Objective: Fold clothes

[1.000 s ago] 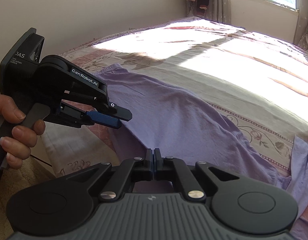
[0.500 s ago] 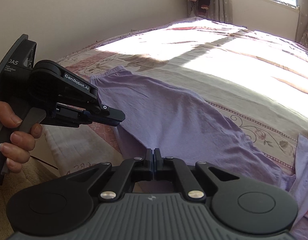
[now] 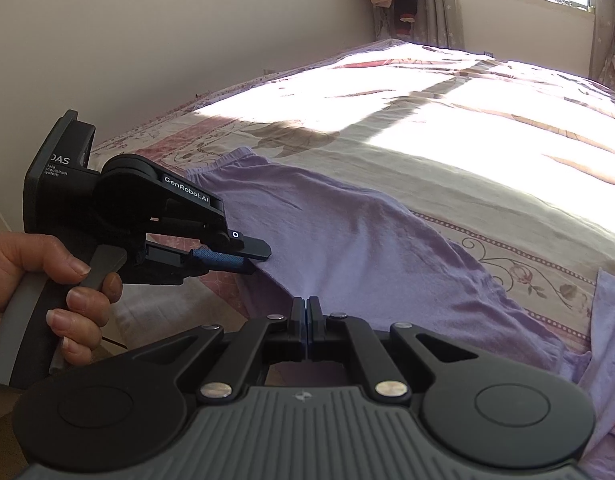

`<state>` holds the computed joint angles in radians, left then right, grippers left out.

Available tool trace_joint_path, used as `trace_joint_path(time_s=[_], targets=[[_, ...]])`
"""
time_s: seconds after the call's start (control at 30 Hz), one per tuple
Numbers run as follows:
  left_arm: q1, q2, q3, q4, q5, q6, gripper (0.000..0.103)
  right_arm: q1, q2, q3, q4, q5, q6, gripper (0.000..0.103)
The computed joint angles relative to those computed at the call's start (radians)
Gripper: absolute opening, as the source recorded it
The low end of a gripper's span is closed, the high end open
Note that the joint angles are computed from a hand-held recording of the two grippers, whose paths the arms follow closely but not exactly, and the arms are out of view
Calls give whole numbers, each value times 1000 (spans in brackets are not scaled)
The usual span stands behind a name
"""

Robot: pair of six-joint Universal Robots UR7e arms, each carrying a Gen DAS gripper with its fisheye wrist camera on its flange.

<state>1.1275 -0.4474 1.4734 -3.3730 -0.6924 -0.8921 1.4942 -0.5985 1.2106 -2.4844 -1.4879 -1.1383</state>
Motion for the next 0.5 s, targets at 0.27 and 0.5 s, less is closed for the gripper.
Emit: trace_joint_path(time_s=[0.27,0.5], targets=[[-35,13,7,-47,137,80,0,3,1,-6,47,-29,-30,1],[-42,11,15,31,173,53,0,9,8,-15,101,-98,-54,1]])
